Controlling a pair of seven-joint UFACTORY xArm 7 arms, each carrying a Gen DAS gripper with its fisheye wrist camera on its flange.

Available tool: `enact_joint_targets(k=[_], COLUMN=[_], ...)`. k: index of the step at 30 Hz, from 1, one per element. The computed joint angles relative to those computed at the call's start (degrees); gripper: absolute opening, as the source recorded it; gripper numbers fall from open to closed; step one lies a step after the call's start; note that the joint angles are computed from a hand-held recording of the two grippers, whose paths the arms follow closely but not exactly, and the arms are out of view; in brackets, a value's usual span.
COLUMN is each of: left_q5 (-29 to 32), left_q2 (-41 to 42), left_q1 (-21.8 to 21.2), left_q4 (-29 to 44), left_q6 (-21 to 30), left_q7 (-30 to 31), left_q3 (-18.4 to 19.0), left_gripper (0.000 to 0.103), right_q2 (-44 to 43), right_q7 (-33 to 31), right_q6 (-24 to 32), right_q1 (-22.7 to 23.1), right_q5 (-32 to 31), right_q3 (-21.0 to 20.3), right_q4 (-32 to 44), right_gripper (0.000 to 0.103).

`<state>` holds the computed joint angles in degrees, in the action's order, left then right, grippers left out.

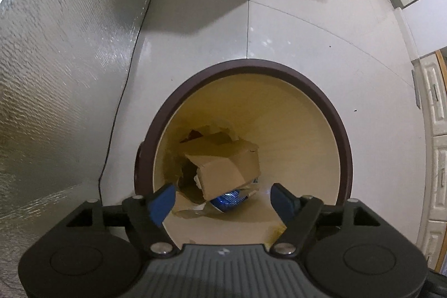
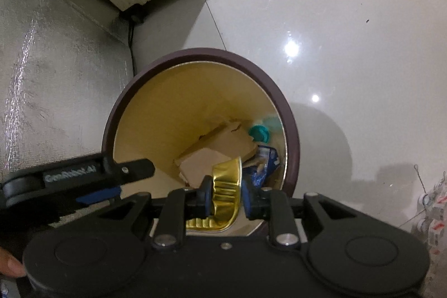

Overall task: Collect trash
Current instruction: 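Open the right tool to drop the gold wrapper into the wastebasket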

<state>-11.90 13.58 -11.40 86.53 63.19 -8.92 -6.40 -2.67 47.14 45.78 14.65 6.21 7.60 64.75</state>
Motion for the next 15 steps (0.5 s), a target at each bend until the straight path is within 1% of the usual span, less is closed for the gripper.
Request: enact_joint_targets(k=[3, 4, 7, 11, 15], left_q5=[1.4, 2.1, 3.5, 4.7, 5.7], left_q2=[-0.2, -0.3, -0.4, -0.8, -1.8], left_q1=[-0.4, -0.6, -0.8, -1.0, -1.1], left_q4=[0.1, 0.2, 0.4, 0.5, 0.1], left_q6=[0.2, 0.4, 1.1, 1.6, 1.8], left_q7=[-0.3, -0.3, -0.2, -0.3, -0.2], left_q3=[0.1, 0.1, 0.2, 0.3, 0.4], left_gripper=[0.080, 0.081, 0.084, 0.089, 0.092], right_q2=[0.3, 0.4, 1.2, 0.8, 0.5], right_q7=[-0.6, -1.1, -1.3, -1.3, -1.7], right_q6=[-0.1, 0.4, 2.3, 4.0, 5.5], right_q1=[0.1, 0.1, 0.2, 0.1, 0.0], right_q5=[0.5, 0.4, -0.9, -1.5, -2.5], right_q3=[0.0, 0.0, 0.1, 0.0, -0.1], right_q4=[0.3, 0.5, 1.8, 1.8, 2.1], right_gripper=[0.037, 0.038, 0.040, 0.041, 0.042])
